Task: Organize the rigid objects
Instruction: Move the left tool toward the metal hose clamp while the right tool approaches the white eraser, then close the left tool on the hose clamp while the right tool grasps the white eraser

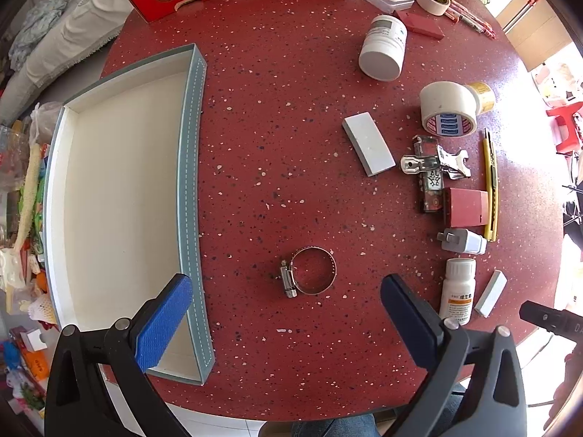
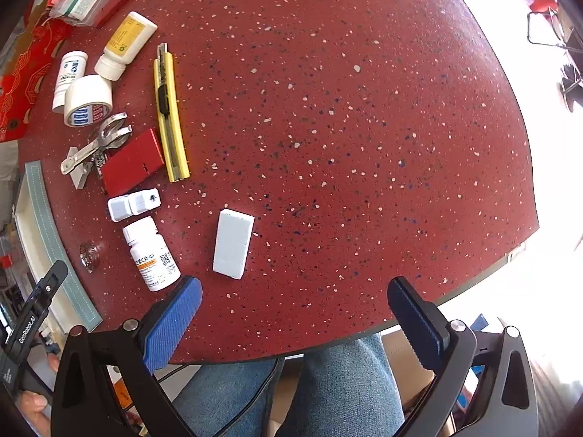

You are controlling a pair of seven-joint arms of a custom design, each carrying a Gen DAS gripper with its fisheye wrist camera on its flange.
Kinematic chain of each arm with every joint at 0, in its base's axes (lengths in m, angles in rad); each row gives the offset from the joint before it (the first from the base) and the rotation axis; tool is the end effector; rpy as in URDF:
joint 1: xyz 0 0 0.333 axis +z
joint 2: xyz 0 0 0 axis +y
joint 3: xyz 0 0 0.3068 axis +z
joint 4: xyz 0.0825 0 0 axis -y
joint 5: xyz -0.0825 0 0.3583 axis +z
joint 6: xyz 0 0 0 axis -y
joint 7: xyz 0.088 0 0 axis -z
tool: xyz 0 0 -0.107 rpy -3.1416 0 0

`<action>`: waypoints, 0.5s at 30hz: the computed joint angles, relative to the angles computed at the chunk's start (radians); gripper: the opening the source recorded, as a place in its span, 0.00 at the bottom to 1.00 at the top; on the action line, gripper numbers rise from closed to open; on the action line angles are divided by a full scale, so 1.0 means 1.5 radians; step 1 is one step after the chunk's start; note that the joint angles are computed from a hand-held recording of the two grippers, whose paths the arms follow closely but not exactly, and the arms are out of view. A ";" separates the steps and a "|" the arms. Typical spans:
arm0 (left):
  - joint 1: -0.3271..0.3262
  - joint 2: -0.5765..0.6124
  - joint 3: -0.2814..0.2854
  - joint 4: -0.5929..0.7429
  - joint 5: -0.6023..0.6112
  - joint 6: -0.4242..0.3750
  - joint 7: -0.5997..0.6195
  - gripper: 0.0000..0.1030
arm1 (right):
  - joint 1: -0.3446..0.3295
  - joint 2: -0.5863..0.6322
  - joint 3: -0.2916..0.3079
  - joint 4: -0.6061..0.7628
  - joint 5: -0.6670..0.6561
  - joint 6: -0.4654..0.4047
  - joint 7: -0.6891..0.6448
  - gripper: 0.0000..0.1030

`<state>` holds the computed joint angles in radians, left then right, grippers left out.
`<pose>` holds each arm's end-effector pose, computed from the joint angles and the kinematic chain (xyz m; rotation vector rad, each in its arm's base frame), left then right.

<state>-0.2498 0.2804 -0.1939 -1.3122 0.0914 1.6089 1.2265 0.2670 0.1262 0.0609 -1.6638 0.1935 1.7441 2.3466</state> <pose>0.5648 -0.2386 0.5767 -2.0855 2.2913 -0.0078 0.5360 0.1988 0.5206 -1.6126 2.6758 0.3177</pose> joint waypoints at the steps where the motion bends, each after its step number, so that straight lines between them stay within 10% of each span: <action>1: -0.004 0.004 -0.003 -0.001 0.002 0.004 0.002 1.00 | -0.001 -0.004 -0.001 -0.011 0.007 0.006 0.008 1.00; 15: -0.039 0.022 -0.004 -0.073 0.044 0.075 -0.047 1.00 | 0.021 0.050 0.003 0.008 -0.033 0.021 0.119 1.00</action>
<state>-0.3090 0.3135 -0.1993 -1.4215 0.1579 1.7209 1.1556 0.2992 0.2006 0.0658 -1.6516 0.1437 1.7759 2.5257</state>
